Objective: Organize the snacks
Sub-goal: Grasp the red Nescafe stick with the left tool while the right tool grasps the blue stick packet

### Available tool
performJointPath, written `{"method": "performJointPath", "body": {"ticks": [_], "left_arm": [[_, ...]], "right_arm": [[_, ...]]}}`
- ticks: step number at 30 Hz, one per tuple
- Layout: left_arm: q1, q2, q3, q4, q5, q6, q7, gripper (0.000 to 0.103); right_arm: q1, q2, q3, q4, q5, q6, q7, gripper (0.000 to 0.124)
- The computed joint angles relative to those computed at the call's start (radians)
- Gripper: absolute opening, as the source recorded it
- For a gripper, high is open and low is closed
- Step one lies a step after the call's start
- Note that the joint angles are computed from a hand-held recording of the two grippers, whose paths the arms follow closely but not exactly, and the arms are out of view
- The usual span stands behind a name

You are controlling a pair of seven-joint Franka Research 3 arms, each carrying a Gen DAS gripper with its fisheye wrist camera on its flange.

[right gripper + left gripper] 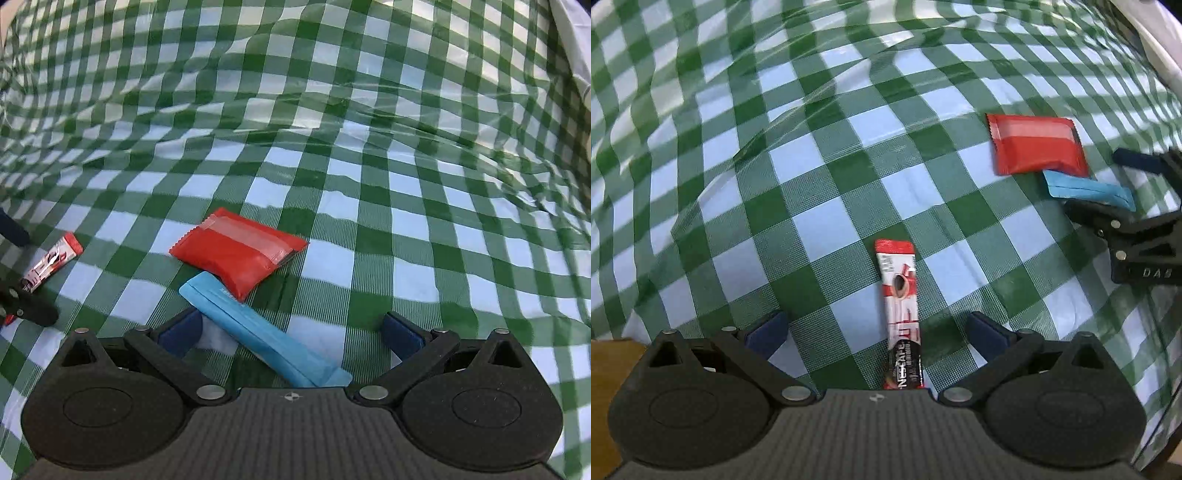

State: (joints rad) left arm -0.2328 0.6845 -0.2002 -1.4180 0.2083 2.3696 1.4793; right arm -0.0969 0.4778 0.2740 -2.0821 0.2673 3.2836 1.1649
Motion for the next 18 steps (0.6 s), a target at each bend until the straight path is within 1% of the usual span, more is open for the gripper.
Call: {"method": "performJointPath", "body": {"ticks": [1,2,3,4,5,6,7,8,9,10,11,12,13,15,17,18], "left_arm": [[0.013,-0.013,-0.012,-0.024,-0.006,0.030,0.024,0.084],[0.026,-0.030,-0.024,-0.051,-0.014,0.061,0.051,0.059],[0.041,-0.043,-0.040,-0.068,-0.031,0.080,0.081,0.040],[0.061,-0.044,-0.064,-0.061,-0.069,0.061,0.113,0.008],[0.072,-0.043,-0.078,-0.049,-0.107,0.039,0.122,0.009],[0.077,-0.055,-0.081,-0.065,-0.130,0.052,0.121,0.008],[0.075,-0.076,-0.081,-0.091,-0.137,0.079,0.122,0.008],[0.073,-0.101,-0.077,-0.124,-0.138,0.108,0.124,0.008],[0.079,-0.131,-0.083,-0.161,-0.149,0.128,0.131,0.008],[0.088,-0.157,-0.092,-0.185,-0.171,0.138,0.140,0.008],[0.097,-0.182,-0.101,-0.212,-0.193,0.150,0.149,0.008],[0.102,-0.210,-0.105,-0.241,-0.209,0.164,0.154,0.008],[0.105,-0.246,-0.106,-0.278,-0.224,0.181,0.152,0.008],[0.128,-0.336,-0.127,-0.372,-0.293,0.215,0.172,0.008],[0.159,-0.452,-0.149,-0.490,-0.400,0.249,0.229,0.008],[0.165,-0.510,-0.151,-0.544,-0.452,0.262,0.260,0.008]], "right_arm": [[-0.014,0.001,0.016,-0.006,-0.004,0.013,-0.004,0.099],[-0.059,-0.001,0.067,-0.029,-0.016,0.048,-0.008,0.084],[-0.123,-0.003,0.121,-0.053,-0.089,0.074,0.033,0.062],[-0.152,-0.012,0.151,-0.075,-0.119,0.088,0.051,0.052],[-0.146,-0.028,0.157,-0.093,-0.078,0.097,0.020,0.031],[-0.105,-0.044,0.129,-0.108,-0.034,0.107,-0.007,0.017],[-0.051,-0.064,0.072,-0.119,-0.060,0.102,0.035,0.011],[-0.008,-0.085,0.032,-0.130,-0.044,0.088,0.052,0.007],[0.045,-0.109,-0.016,-0.141,-0.019,0.066,0.077,0.006],[0.085,-0.139,-0.047,-0.162,0.025,0.059,0.089,0.006],[0.090,-0.164,-0.050,-0.189,0.016,0.073,0.129,0.005],[0.064,-0.193,-0.019,-0.223,0.011,0.096,0.161,0.005],[0.072,-0.226,-0.021,-0.256,0.020,0.112,0.192,0.005],[0.146,-0.303,-0.071,-0.319,0.080,0.122,0.237,0.005],[0.249,-0.389,-0.128,-0.389,0.185,0.150,0.233,0.005],[0.270,-0.426,-0.134,-0.421,0.205,0.165,0.251,0.005]]}}
